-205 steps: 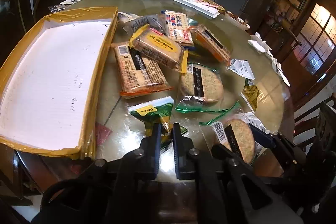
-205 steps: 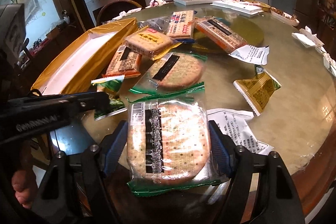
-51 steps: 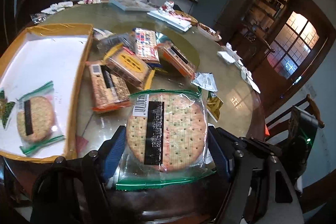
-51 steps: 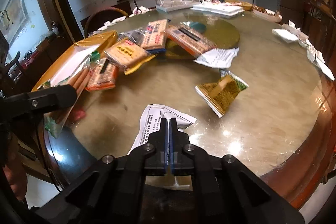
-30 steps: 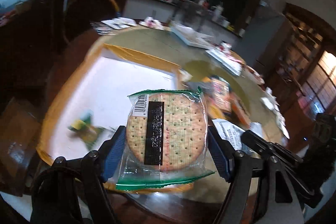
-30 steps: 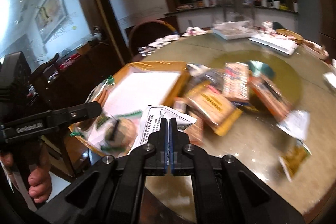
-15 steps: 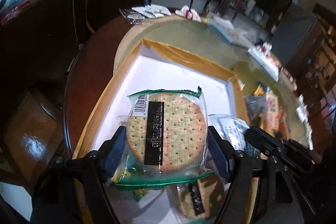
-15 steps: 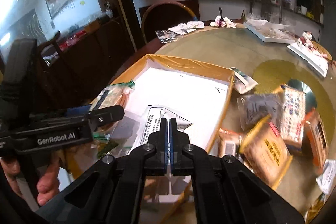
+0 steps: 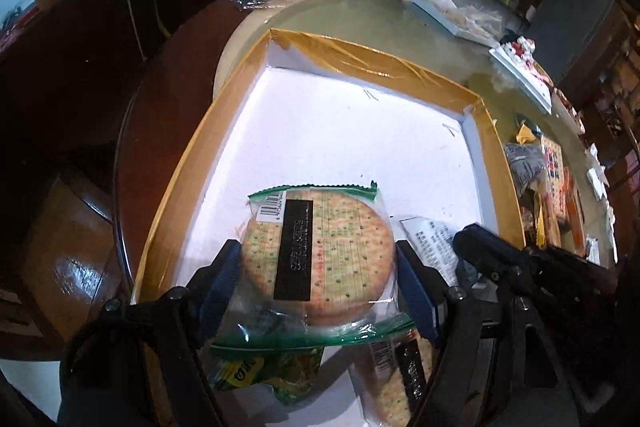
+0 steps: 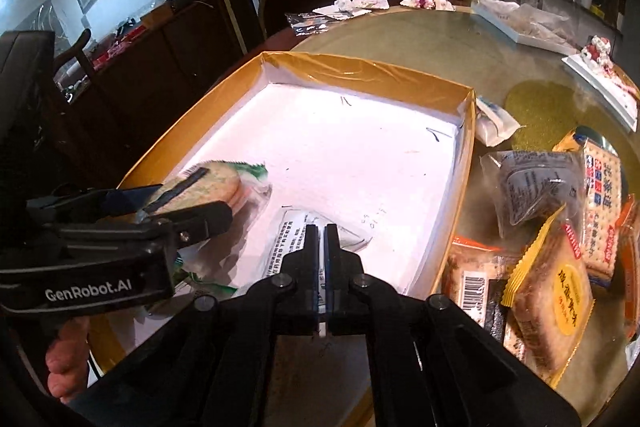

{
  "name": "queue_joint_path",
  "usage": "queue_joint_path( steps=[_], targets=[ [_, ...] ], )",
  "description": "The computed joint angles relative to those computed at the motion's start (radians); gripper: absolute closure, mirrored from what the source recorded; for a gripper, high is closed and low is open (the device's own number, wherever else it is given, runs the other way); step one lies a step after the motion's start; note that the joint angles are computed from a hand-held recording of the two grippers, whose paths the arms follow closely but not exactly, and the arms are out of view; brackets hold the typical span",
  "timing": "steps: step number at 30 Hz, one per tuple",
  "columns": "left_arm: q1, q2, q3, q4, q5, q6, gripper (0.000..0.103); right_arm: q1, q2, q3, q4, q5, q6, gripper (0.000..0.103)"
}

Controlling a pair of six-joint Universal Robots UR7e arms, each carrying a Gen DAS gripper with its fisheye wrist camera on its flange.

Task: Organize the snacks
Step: 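Carry the round cracker bag into the box and release it with the left gripper, then move the right gripper to the yellow-green sachet on the table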

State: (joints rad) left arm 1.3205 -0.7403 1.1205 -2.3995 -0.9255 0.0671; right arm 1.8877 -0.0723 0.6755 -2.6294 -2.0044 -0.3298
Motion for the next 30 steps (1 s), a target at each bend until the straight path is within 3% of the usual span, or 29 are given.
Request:
queue_joint_path(
  steps=[1, 2, 5, 6, 10, 13, 15, 17, 21, 30],
  targets=[
    [0.003, -0.003, -0.004, 0.014, -0.011, -0.009, 0.026, -0.004, -0.014, 0.019, -0.005, 0.015, 0.014, 0.094],
    [0.007, -0.015, 0.002, 0.013, -0.034, -0.025, 0.026, -0.008, -0.027, 0.036, -0.007, 0.028, 0.027, 0.085],
    [0.007, -0.044, 0.046, -0.065, -0.06, -0.052, 0.024, -0.015, -0.095, 0.151, -0.092, 0.07, 0.054, 0.047],
    [0.001, -0.056, 0.07, -0.095, -0.048, -0.055, 0.024, -0.014, -0.116, 0.191, -0.13, 0.076, 0.047, 0.042],
    [-0.035, -0.097, 0.183, -0.22, 0.025, -0.018, 0.023, -0.02, -0.25, 0.427, -0.275, 0.152, 0.055, 0.039],
    [-0.058, -0.146, 0.304, -0.365, -0.025, 0.007, 0.023, -0.031, -0.345, 0.613, -0.417, 0.2, 0.048, 0.03],
    [-0.071, -0.173, 0.37, -0.397, -0.086, 0.002, 0.023, -0.046, -0.405, 0.731, -0.509, 0.228, 0.059, 0.027],
    [-0.085, -0.193, 0.425, -0.402, -0.162, -0.012, 0.023, -0.063, -0.452, 0.817, -0.568, 0.24, 0.082, 0.027],
    [-0.116, -0.188, 0.471, -0.402, -0.231, -0.025, 0.023, -0.103, -0.545, 0.963, -0.655, 0.23, 0.122, 0.027],
    [-0.182, -0.147, 0.484, -0.358, -0.223, -0.001, 0.023, -0.172, -0.679, 1.146, -0.792, 0.175, 0.196, 0.027]
  ],
)
